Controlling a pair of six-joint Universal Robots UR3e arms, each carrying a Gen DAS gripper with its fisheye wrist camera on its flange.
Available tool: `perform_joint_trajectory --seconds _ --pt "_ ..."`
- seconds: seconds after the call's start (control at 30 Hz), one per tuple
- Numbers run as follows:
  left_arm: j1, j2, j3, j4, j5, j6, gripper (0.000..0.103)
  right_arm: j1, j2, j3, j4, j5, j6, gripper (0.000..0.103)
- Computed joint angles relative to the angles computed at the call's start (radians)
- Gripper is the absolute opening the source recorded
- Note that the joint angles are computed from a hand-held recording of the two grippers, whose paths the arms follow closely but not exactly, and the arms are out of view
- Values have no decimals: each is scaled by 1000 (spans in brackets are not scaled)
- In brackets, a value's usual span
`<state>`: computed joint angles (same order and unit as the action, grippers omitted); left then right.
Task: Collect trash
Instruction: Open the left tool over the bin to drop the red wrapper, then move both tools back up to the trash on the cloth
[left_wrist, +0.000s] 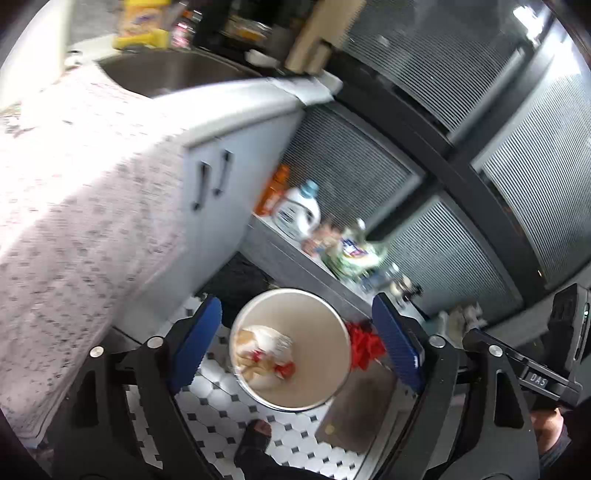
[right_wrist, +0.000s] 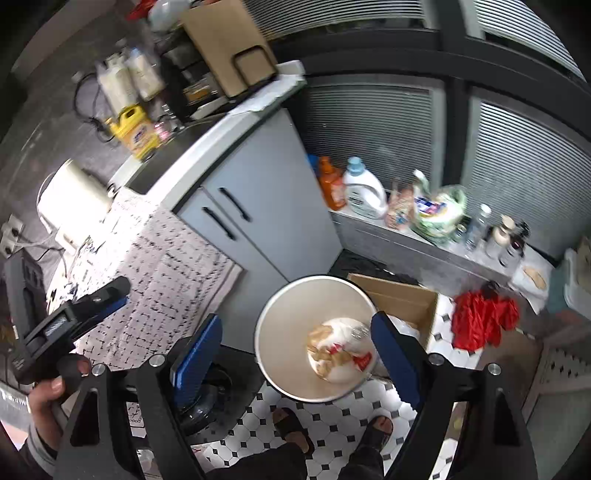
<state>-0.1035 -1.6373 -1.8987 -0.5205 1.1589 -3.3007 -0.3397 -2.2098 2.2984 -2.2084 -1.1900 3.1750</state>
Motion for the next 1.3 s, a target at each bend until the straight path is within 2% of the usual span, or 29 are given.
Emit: perform_joint_trajectory --seconds 0.13,0.33,0.53,0.63,0.83,1.0,1.17,1.3 --pt "119 148 -92 -29 4 12 87 177 214 -90 -178 -55 89 87" --pt "331 345 -211 -91 -39 53 88 384 460 -275 -305 -128 167 95" --pt "585 523 -270 -249 -106 178 88 543 700 -510 -349 -171 223 95" --pt "726 612 -283 -360 -149 274 88 604 815 -638 -352 -181 236 95" --pt "1073 788 -288 -648 -270 494 88 716 1058 -967 -279 -204 248 95" --pt "1268 807 -257 -786 -327 639 88 785 1230 -1232 -198 -219 273 95" --pt "1369 764 -230 -791 -363 678 88 847 1441 -1599 -38 -231 273 95" --pt "1404 692 -215 -738 -381 675 88 887 1658 -2016 145 -244 268 95"
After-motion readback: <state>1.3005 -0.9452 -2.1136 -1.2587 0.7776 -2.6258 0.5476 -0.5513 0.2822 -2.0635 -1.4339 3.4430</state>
